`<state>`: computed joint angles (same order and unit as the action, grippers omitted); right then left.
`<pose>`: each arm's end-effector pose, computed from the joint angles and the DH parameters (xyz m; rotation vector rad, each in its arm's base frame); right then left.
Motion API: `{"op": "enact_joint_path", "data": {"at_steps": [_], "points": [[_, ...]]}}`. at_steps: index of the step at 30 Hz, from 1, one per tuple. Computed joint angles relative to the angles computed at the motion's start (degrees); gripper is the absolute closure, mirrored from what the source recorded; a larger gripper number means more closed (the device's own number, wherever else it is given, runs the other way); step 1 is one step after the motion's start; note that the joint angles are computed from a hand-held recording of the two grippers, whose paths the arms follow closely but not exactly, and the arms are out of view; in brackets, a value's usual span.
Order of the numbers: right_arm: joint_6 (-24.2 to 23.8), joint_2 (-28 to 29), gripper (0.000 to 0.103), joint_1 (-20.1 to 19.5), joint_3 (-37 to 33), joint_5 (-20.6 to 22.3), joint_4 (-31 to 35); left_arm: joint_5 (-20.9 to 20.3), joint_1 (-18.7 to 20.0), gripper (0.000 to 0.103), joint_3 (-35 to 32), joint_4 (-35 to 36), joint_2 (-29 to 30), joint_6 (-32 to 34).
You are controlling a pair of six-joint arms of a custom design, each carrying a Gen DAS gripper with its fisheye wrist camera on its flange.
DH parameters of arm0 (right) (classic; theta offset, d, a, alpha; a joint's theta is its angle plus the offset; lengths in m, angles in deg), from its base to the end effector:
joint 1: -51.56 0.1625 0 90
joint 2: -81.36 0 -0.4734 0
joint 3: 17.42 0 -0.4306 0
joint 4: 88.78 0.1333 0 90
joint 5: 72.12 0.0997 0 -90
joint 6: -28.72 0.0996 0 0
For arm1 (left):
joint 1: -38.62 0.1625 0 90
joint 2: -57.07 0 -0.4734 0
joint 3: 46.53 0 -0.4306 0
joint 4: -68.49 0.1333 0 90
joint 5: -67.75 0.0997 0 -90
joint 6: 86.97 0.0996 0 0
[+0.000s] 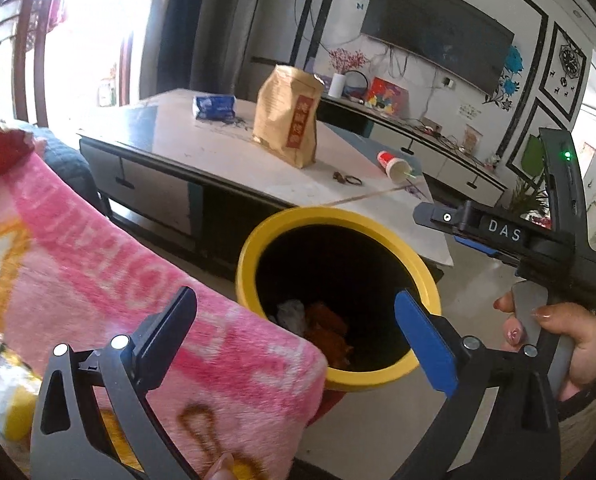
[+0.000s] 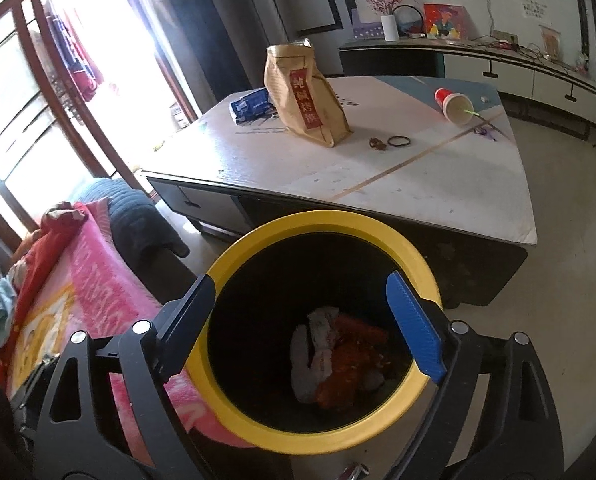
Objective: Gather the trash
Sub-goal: 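Open both grippers to drop the red tube and red bag into the bin, then move both open grippers back over the snack packets on the blanket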
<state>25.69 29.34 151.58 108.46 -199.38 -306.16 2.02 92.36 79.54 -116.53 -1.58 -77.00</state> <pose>0.1648 -0.5132 0.1551 -0.1267 -2.3228 1.2015 -0.1801 -0.5401 0.1349 0.9406 2.5713 -0.7877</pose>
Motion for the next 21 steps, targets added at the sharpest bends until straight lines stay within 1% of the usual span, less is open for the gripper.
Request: {"op": "enact_joint_path", "data": {"at_steps": [7, 11, 15, 21], "points": [[-2.16, 1.15, 0.017, 2.34, -0.72, -0.8, -1.12, 1.72, -0.33, 0.007, 1.84, -2.06, -2.73, 0.91], [-4.18, 2.06, 0.015, 3.83, -1.4, -1.21, -1.57, 2.51, -0.52, 0.007, 2.54, -3.12, -3.94, 1.36], [-5.55, 2.78, 0.015, 5.22, -1.94, -1.18, -1.63, 3.4, -0.7, 0.007, 3.38, -4.37, -5.34, 1.98], [-6.04, 3.5, 0.014, 6.44, -2.41, -0.59, -0.87, 4.19, -0.68, 0.007, 4.34, -5.15, -7.22, 1.72]]}}
